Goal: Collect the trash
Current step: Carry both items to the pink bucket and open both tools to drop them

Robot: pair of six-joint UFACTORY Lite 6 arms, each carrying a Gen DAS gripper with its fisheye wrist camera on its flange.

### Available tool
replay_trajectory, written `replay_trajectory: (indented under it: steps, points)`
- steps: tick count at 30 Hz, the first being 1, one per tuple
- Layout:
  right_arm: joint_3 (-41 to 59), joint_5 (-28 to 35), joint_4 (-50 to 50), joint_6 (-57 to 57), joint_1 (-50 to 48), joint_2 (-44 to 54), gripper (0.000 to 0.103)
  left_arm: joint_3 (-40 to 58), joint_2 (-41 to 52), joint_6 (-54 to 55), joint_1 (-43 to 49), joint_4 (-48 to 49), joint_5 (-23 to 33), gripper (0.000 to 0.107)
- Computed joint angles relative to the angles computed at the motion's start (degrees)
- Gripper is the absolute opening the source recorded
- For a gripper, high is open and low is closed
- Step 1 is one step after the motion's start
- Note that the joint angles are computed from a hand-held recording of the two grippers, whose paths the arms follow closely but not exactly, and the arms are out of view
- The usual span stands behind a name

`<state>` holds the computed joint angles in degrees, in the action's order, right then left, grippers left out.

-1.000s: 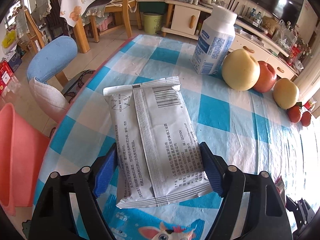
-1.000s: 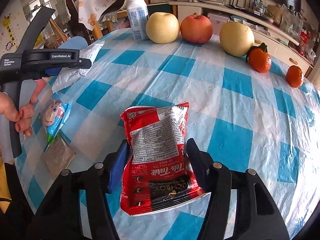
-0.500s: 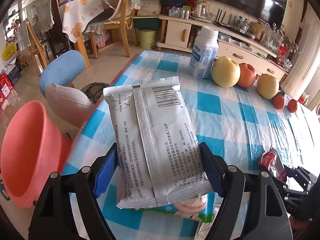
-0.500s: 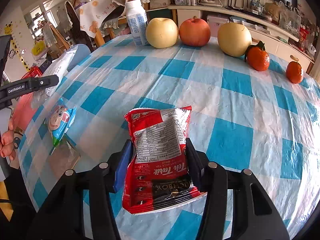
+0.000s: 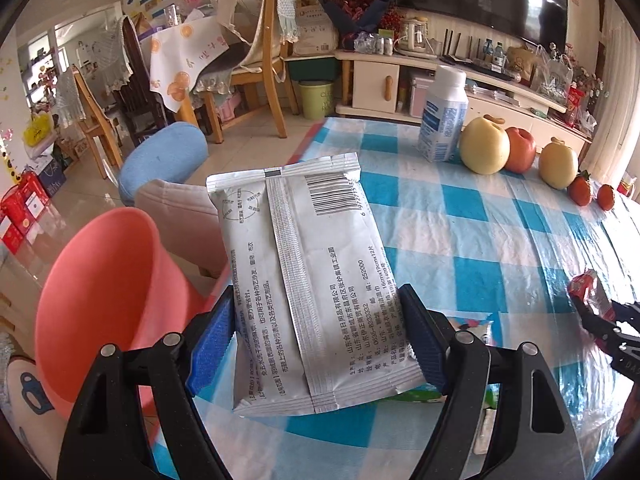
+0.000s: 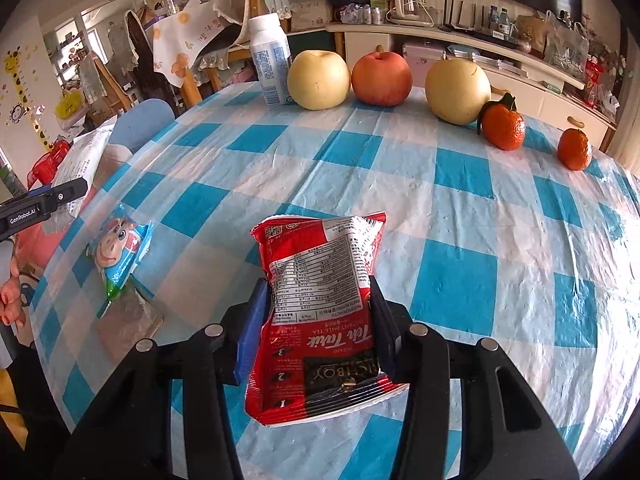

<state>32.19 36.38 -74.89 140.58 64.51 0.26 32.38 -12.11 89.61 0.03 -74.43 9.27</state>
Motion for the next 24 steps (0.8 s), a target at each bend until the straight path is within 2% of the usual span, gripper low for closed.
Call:
replay_trajectory:
  steps: [6, 10, 14, 24]
  points:
    - [2.21, 0.96, 0.08, 1.42, 1.48, 1.4, 0.049, 1.65, 1.14, 11.47, 7.42, -7.87, 2.67, 0.079]
    - [5.81, 0.81, -0.39, 2.25, 2.47, 4.35, 0.048, 3.24, 1.71, 13.14, 12.05, -8.05, 5.33, 0.079]
    - [11.74, 2.82, 1.69, -0.99, 4.21, 7.55, 0.048, 4.41, 2.35, 16.99, 15.65, -10.73, 6.65, 0.079]
    - [30.32, 5.08, 5.38, -11.34, 5.34, 17.3, 0.048, 11.41, 7.64, 16.98, 26.1, -9.05, 12.51, 0.079]
